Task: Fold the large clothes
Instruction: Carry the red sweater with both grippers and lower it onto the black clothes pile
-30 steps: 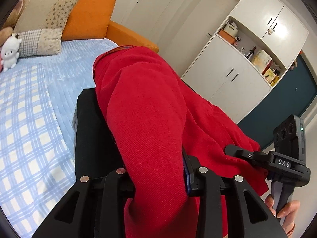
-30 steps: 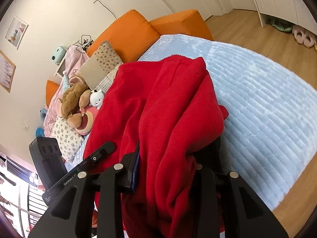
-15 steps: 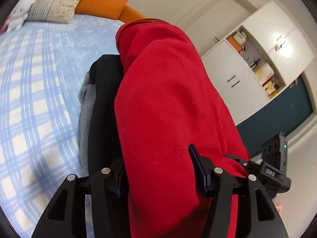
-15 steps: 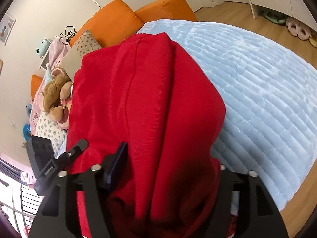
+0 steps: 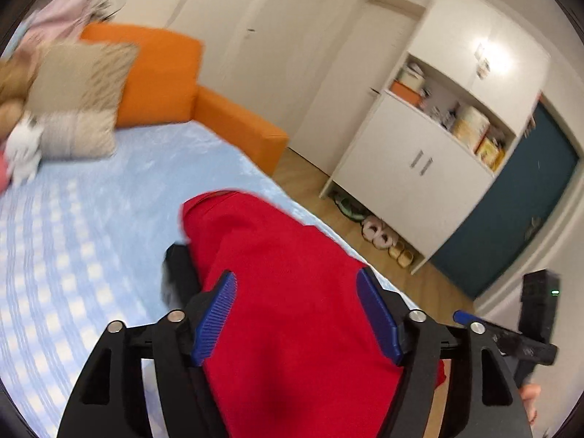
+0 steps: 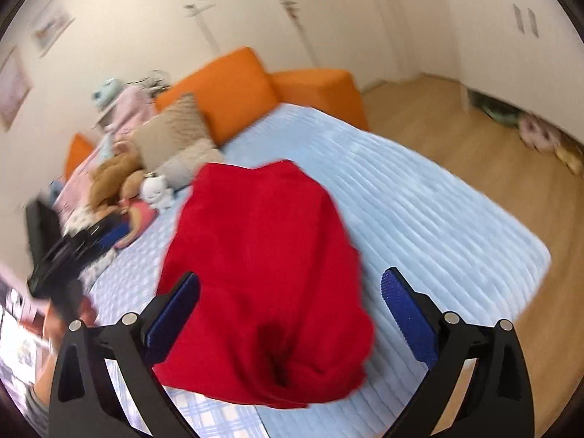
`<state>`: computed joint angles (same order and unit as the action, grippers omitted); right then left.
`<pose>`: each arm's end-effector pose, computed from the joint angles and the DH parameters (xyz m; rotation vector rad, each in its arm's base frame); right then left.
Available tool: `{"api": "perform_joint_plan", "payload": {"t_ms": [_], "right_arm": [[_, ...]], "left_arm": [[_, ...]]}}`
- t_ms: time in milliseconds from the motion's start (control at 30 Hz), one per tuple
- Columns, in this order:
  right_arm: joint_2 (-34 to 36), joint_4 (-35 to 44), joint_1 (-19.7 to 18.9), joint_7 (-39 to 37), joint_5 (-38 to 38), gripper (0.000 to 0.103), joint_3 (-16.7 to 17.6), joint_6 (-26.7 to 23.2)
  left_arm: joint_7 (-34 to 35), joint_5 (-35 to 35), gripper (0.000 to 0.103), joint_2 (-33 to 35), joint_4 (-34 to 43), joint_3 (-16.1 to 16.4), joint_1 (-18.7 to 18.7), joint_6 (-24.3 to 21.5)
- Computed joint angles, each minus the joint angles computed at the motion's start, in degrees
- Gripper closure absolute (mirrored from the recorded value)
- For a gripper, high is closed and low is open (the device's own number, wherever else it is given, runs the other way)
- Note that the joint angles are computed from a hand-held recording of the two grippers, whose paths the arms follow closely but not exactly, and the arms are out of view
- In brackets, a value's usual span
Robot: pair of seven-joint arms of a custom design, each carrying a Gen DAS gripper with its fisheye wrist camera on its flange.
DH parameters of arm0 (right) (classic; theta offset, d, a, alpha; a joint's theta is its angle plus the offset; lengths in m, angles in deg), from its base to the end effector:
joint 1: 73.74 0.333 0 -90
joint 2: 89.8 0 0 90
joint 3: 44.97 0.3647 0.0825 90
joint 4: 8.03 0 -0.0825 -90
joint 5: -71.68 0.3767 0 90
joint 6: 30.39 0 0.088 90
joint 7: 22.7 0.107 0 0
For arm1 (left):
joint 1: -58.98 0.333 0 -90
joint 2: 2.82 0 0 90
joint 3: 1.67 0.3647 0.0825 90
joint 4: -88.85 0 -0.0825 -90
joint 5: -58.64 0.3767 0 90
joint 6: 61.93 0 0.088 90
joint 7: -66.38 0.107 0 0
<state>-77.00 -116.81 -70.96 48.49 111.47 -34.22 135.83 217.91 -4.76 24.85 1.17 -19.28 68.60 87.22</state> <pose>0.6483 0.1055 0.5180 -1.5694 1.6839 -0.2891 0.7431 -0.0378 0.4910 -1.5240 2.0736 -1.4798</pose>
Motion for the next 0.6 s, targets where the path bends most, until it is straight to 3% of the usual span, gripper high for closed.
{"api": "perform_joint_plan", "payload": {"t_ms": [33,100,167,233,300,367,467,567,600], "right_arm": [[0.26,0.18,0.41,-0.57,-0.72,0.01,0.16,0.6],[1.38,0.9,1.58,0.05,-3.73,0.04,-0.03,0.28],[2.93,1.49,1.43,-0.32,-4.44,0.045,1.12,-0.02],[5.09,1.8,1.94,0.49,-5.94,0.046,1.57,0.11],[7.52,1.95,2.26,1.27,-8.01,0.046,2.34,0.3],[9.0,-0.09,3.2,3.5,-11.03,0.045,2.65,5.69],[11.3,-3.24,-1.91,-0.11,-8.08,0.045,10.97,16.91],[13.17,-3.98,-1.62,0.87,-10.68,0.044,11.63,22.7],[13.81,-4.27,-3.6,1.19,-11.57,0.044,13.78,23.83]], "left_arm": [[-2.2,3.72,0.03,1.55,2.45,1.01,-2.11,0.17],[-7.09,10.65,0.03,4.52,6.49,2.56,-4.93,-0.42],[-14.67,20.37,0.03,8.75,12.32,5.75,-8.64,-2.78],[-21.69,28.39,0.03,13.71,18.46,9.16,-11.97,-4.32],[-22.5,29.76,0.03,16.36,20.18,8.08,-11.33,-2.8],[-23.01,31.31,0.033,19.01,22.31,6.81,-10.19,-3.16],[-22.52,32.98,0.035,22.11,24.64,4.1,-7.93,-3.95],[-22.85,32.07,0.035,24.54,26.64,1.09,-5.71,-4.26],[-23.03,32.31,0.035,24.62,26.32,0.94,-5.77,-3.55]]}}
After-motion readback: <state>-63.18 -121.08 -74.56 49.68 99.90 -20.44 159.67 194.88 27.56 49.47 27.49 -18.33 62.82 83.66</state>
